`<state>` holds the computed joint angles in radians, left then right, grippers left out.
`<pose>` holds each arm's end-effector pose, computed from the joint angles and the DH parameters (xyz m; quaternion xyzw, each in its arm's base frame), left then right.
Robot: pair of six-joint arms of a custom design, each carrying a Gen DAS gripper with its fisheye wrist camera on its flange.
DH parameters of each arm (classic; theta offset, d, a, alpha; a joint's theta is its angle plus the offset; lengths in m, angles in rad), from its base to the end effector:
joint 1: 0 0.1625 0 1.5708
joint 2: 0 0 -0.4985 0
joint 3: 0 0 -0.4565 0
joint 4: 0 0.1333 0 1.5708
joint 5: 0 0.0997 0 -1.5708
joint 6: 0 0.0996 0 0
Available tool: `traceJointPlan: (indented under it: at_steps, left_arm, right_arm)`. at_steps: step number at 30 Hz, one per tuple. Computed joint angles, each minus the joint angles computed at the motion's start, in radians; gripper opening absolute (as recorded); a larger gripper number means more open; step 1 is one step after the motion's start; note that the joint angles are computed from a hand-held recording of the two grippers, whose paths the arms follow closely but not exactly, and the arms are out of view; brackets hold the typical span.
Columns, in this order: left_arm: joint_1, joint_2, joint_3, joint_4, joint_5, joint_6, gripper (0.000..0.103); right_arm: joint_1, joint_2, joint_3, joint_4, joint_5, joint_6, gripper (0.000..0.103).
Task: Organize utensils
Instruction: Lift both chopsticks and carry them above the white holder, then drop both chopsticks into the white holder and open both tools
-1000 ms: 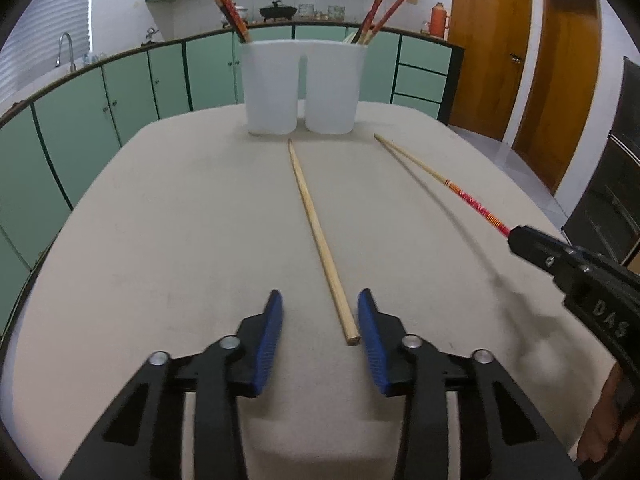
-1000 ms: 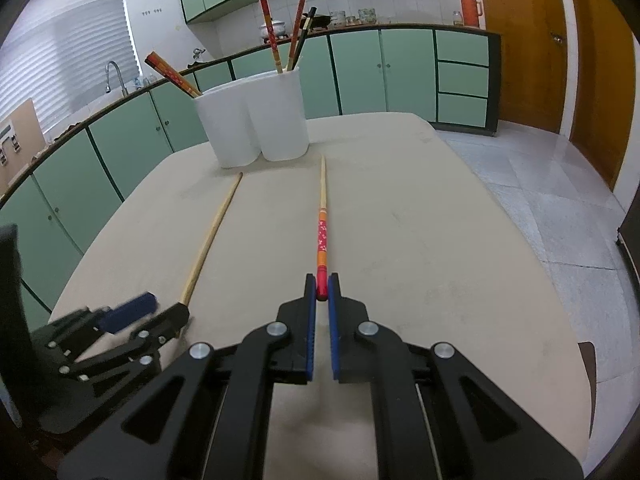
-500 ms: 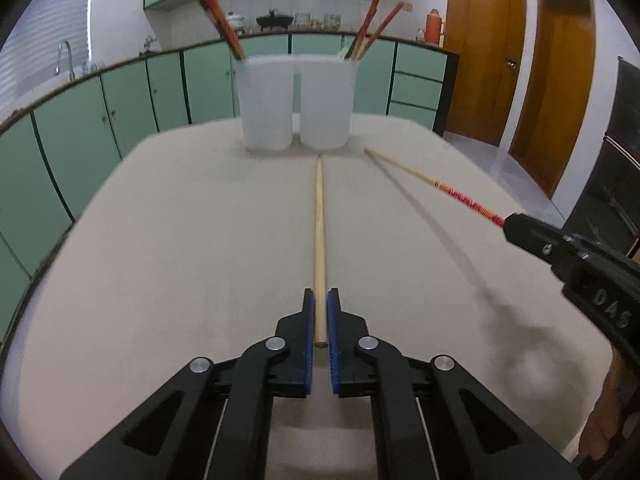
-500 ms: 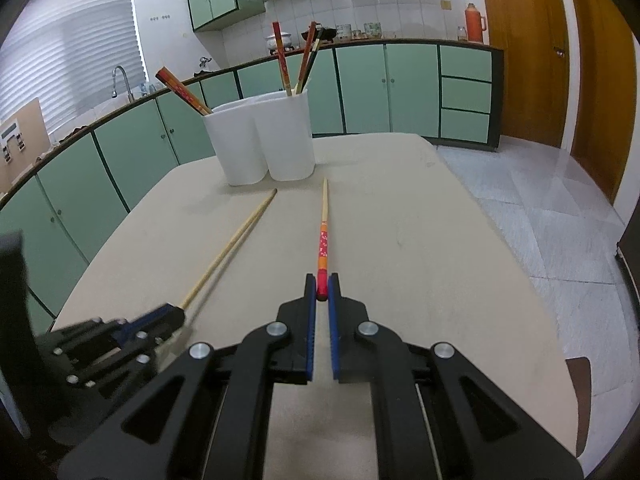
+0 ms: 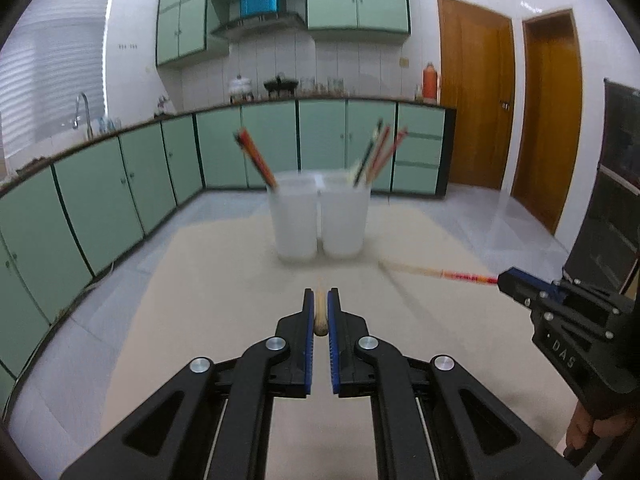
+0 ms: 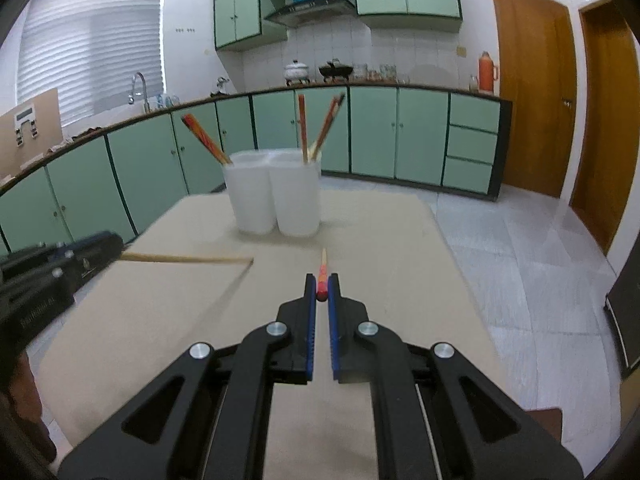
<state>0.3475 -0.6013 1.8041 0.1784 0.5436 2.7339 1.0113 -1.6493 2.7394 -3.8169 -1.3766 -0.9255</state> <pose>-0.3835 -0.3714 -0.0508 0.3012 0.8144 -0.4126 0.2753 -0.0308 -0.3366 0.3066 0.2038 -0.8101 0.4555 0.3078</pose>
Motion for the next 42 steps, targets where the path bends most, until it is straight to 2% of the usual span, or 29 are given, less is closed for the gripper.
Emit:
traceJointPlan:
  at_steps: [8,15,20,24,28,34,42]
  left_arm:
    - [0.033,-0.103,-0.019,-0.101,0.037,0.165,0.006]
    - [0.07,-0.136,-0.074,-0.114,0.085,0.27,0.006]
    - [0.076,-0.154,-0.092,-0.137,0.105,0.331,0.006]
    - [0.082,-0.168,-0.114,-0.168,0.116,0.398,0.006]
    - [0.088,-0.182,-0.147,-0.237,0.113,0.516,0.006]
    - [0.123,-0.179,-0.224,-0.303,0.131,0.654,0.006]
    - [0.2,-0.108,-0.348,-0.244,0.149,0.684,0.006]
  right_arm:
    - [0.145,-0.129,-0.107,0.261,-0.046,0.047,0.005]
    - [0.293,-0.153,-0.249,0.522,-0.134,0.072,0.005]
    - [0.366,-0.155,-0.306,0.606,-0.163,0.076,0.005]
    - [0.421,-0.139,-0.358,0.63,-0.169,0.085,0.005]
    - [0.475,-0.101,-0.427,0.622,-0.17,0.1,0.005]
    - [0.537,-0.005,-0.557,0.591,-0.171,0.141,0.005]
    - [0.532,0.129,-0.66,0.526,-0.186,0.148,0.005]
